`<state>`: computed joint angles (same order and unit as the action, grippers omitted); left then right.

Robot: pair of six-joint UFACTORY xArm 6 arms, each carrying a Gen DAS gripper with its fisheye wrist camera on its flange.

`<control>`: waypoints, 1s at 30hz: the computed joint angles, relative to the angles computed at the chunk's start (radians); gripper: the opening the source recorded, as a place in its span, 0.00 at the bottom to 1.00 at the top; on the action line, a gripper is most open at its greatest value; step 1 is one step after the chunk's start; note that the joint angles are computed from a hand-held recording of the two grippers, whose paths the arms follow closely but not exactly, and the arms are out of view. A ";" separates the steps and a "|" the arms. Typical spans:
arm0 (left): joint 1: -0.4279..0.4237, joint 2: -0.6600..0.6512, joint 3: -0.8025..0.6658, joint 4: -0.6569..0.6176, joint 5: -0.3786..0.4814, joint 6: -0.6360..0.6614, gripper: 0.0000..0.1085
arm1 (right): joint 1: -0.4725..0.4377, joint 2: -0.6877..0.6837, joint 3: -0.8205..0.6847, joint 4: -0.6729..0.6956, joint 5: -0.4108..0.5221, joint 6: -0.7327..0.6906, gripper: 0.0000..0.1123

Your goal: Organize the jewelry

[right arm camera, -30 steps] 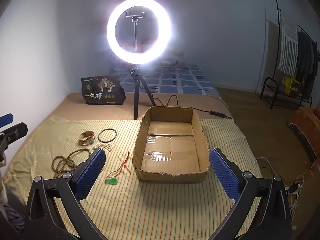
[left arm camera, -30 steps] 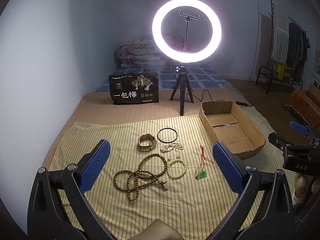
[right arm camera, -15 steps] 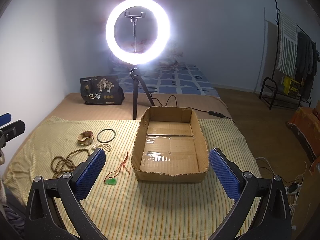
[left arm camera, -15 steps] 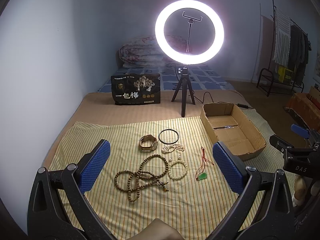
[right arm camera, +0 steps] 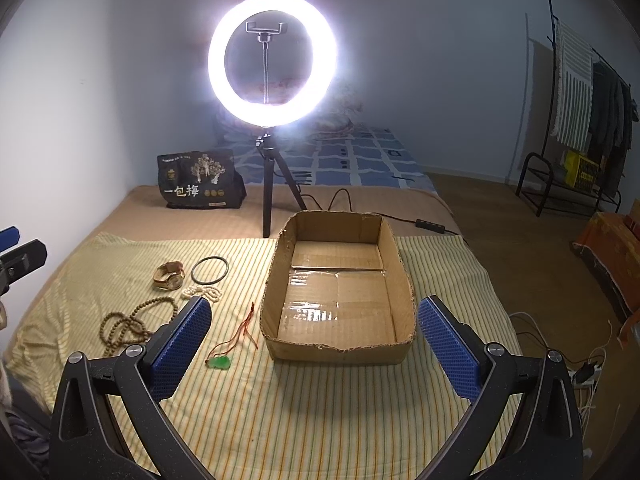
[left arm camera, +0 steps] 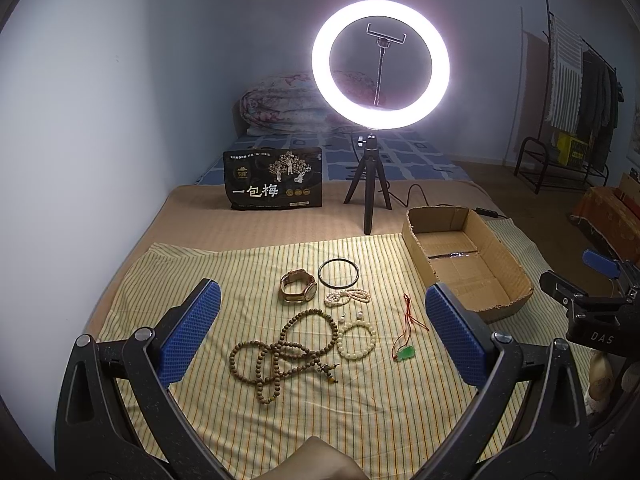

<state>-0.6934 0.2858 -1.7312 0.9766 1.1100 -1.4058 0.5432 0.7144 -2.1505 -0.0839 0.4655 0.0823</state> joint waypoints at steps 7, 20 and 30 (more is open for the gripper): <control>0.000 -0.001 0.001 0.000 0.000 0.000 0.95 | 0.000 0.002 -0.003 -0.003 0.005 0.004 0.91; 0.001 -0.003 0.005 0.001 -0.004 -0.001 0.95 | 0.000 0.000 0.001 -0.003 0.007 0.006 0.91; 0.000 -0.004 0.007 0.000 -0.003 -0.003 0.95 | -0.001 -0.004 0.011 0.000 0.009 0.012 0.91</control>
